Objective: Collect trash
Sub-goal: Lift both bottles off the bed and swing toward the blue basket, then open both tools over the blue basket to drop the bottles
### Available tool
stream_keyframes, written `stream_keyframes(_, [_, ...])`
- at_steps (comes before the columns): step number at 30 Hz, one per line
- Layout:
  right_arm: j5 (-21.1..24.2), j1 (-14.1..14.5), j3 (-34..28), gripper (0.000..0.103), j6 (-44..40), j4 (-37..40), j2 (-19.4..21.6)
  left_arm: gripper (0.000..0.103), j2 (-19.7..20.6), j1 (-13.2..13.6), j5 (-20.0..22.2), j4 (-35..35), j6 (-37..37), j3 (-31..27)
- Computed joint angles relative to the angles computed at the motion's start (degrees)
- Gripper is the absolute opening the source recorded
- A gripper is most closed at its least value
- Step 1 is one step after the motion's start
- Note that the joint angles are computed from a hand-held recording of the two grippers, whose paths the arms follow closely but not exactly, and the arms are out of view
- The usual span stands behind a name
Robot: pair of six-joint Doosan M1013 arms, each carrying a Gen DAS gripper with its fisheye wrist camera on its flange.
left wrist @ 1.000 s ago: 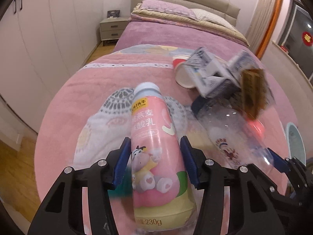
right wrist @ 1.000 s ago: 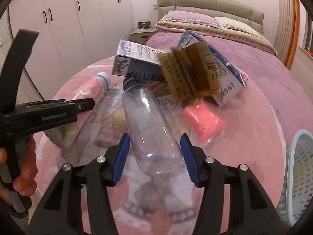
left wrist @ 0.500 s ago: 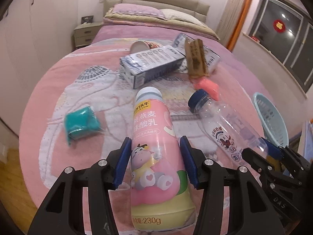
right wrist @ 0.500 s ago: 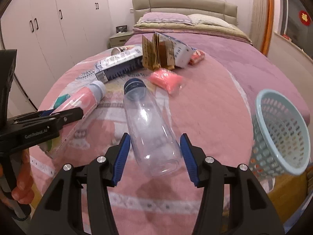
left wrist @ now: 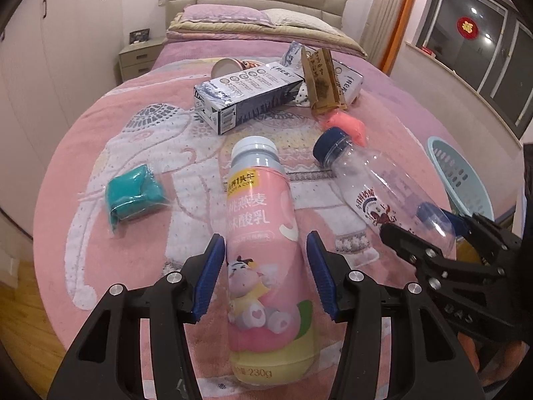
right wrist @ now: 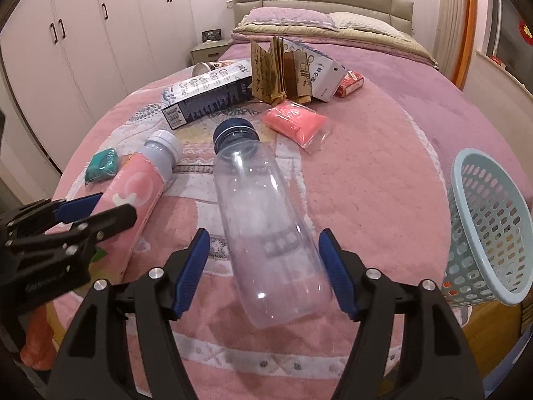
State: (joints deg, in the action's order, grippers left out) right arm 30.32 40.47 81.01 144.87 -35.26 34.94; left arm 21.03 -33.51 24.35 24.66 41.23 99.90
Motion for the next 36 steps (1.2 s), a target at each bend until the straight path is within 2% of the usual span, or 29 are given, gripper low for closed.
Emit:
stream_keyframes(4, [0.4,-0.1,-0.5,0.064,-0.9,0.4,0.3,0.048,0.3,-0.4,1.8,0.6,0.2,-0.4])
stream_keyframes(6, [1.0,-0.2,-0.8,0.055,-1.4,0.7,0.5,0.048,0.4,-0.7,2.1,1.8,-0.7,-0.5])
stream_keyframes(10, [-0.7,-0.5,0.0,0.048,-3.4,2.0,0.0,0.047,0.0,-0.5,-0.6,0.1,-0.1,0.0])
stream_keyframes(12, [-2.2,-0.4,1.2,0.046,-1.3,-0.6,-0.7,0.047,-0.3,-0.4,-2.3,0.5,-0.8,0.3])
stream_keyframes(17, [-4.6,-0.6,3.3,0.044,3.2,-4.8,-2.5,0.047,-0.6,-1.4,-4.0,7.0,-5.9,-0.2])
stream_keyframes(21, [-5.8,-0.9,5.2,0.044,8.9,-9.9,-4.2,0.046,-0.6,-1.7,-6.4,5.7,-4.1,-1.0])
stream_keyframes(25, [-6.5,-1.3,7.6,0.044,18.1,-18.1,-6.3,0.046,-0.2,-2.4,-7.4,7.7,-4.4,-2.2])
stream_keyframes(31, [-3.6,-2.0,10.7,0.044,32.4,-30.9,-9.2,0.046,1.5,-3.3,-8.7,0.4,6.3,-6.0])
stream_keyframes(34, [-1.9,-3.0,12.4,0.044,37.8,-35.0,-10.6,0.046,3.0,-4.2,-9.5,-2.3,11.1,-8.7])
stream_keyframes(36, [0.2,-3.7,13.3,0.044,40.4,-36.8,-11.4,0.046,4.3,-4.7,-9.7,-6.8,16.7,-11.0])
